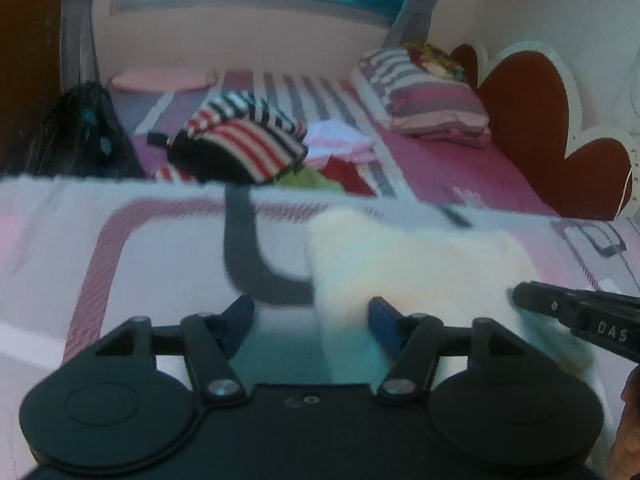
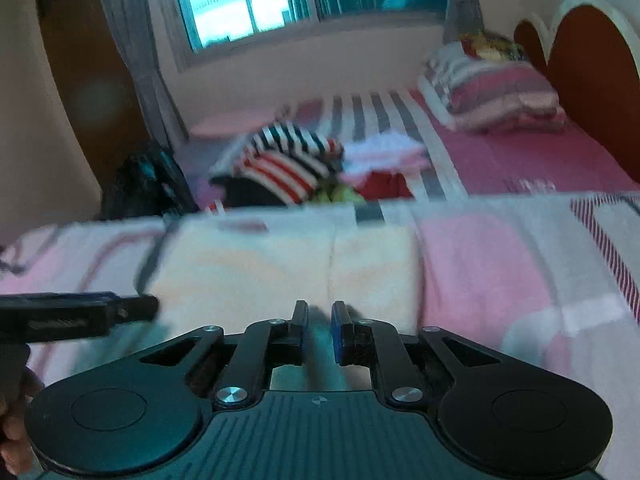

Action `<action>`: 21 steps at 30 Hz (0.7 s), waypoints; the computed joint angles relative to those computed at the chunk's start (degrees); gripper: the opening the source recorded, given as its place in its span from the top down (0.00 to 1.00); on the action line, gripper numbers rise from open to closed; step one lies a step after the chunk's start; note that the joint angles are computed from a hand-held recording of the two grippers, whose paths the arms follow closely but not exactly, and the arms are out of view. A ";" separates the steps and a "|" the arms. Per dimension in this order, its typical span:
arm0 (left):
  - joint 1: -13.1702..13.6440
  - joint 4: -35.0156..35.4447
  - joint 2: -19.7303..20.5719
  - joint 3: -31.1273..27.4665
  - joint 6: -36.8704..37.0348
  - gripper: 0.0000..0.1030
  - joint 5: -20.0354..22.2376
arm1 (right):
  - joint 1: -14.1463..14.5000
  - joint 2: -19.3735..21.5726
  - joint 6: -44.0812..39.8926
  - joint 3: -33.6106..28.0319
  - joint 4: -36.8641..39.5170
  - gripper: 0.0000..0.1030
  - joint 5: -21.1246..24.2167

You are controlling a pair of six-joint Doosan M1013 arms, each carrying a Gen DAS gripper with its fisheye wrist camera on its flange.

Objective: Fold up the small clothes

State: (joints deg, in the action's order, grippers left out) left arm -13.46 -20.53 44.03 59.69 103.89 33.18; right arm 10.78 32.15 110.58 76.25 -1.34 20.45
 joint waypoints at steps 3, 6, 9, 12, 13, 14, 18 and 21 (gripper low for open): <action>-0.40 1.44 1.59 -3.11 -2.97 0.37 1.16 | -0.20 0.69 -1.89 -1.27 3.37 0.89 -1.76; -0.95 5.45 3.23 -5.37 -3.62 0.30 4.09 | 0.14 2.40 -3.07 -4.07 2.28 0.89 3.53; -1.18 7.97 2.27 -3.28 -2.94 0.26 1.95 | 0.02 2.64 -4.85 -3.48 2.95 0.89 5.00; -0.75 4.99 -0.40 0.12 -0.61 0.38 -0.07 | 0.12 0.63 -1.88 -1.73 0.81 0.89 3.80; -0.25 -0.17 -2.03 2.87 2.94 0.38 -1.68 | 0.25 -0.85 -1.20 0.34 -0.25 0.89 0.90; -0.14 -2.89 -2.96 4.38 5.86 0.36 -2.08 | 0.25 -2.62 -1.61 3.22 0.67 0.89 -2.81; -1.49 2.16 -5.02 8.90 5.31 0.32 -4.11 | 0.46 -4.41 2.48 6.70 -1.94 0.89 -2.14; -2.92 12.74 -5.62 10.86 -1.37 0.22 -8.27 | -0.23 -3.64 0.84 6.70 2.05 0.89 -0.50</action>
State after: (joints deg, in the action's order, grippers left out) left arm -16.39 -7.79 38.40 70.55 102.52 24.91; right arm 10.56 28.51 111.42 82.95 0.71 19.96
